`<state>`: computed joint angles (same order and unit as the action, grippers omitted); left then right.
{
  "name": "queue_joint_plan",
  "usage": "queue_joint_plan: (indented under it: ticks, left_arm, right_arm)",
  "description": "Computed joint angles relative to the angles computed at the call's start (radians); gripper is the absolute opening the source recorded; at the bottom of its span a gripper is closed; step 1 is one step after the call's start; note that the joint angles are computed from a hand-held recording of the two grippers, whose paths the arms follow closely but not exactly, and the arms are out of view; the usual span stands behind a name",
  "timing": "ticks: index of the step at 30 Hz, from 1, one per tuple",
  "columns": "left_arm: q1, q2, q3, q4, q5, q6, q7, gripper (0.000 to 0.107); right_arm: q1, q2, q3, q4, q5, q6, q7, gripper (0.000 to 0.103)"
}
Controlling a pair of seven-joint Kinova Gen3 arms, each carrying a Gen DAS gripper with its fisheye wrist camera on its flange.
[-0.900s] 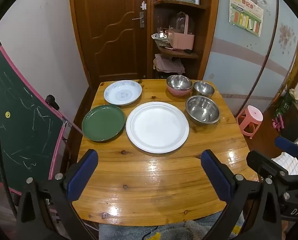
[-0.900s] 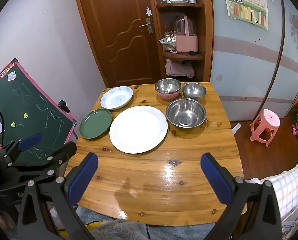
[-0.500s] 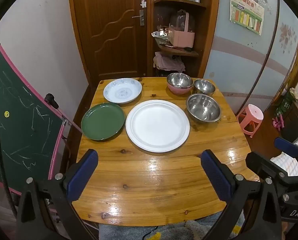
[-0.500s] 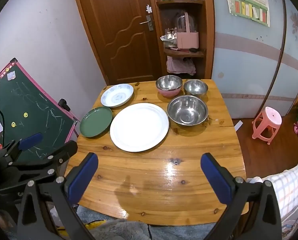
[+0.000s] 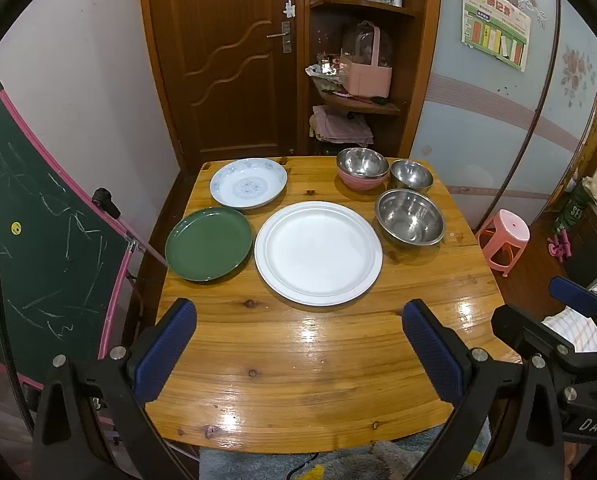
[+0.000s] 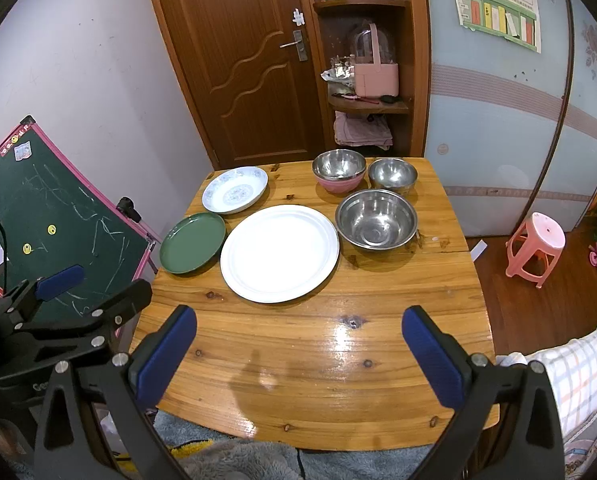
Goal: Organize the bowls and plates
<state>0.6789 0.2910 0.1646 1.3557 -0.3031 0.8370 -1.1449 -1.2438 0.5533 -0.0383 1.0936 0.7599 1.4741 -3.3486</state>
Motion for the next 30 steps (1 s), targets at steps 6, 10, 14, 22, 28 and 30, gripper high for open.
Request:
queue_joint_plan:
  ticks: [6, 10, 14, 22, 28, 30]
  left_arm:
    - [-0.015, -0.003, 0.000, 0.010, 0.011, -0.016, -0.016, 0.102]
    - [-0.012, -0.003, -0.001, 0.010, 0.009, -0.016, -0.013, 0.102]
    - [-0.015, -0.003, -0.001, 0.011, 0.011, -0.017, -0.016, 0.102]
    - [-0.018, -0.006, 0.000, 0.013, 0.016, -0.018, -0.020, 0.102]
    - [-0.014, -0.005, -0.001, 0.013, 0.009, -0.017, -0.014, 0.102]
    - [-0.016, -0.005, 0.000, 0.012, 0.012, -0.018, -0.017, 0.102]
  right_arm:
    - [0.001, -0.002, -0.002, 0.003, 0.000, -0.004, -0.001, 0.103]
    - [0.000, -0.001, -0.002, 0.003, 0.001, -0.004, -0.002, 0.103]
    - [-0.001, -0.001, -0.001, 0.004, 0.001, -0.005, -0.004, 0.103]
    - [0.001, 0.000, -0.001, 0.004, 0.000, -0.005, -0.003, 0.103]
    - [0.001, -0.002, -0.002, 0.007, 0.001, -0.007, -0.004, 0.103]
    - [0.001, -0.001, -0.002, 0.005, 0.001, -0.006, -0.003, 0.103]
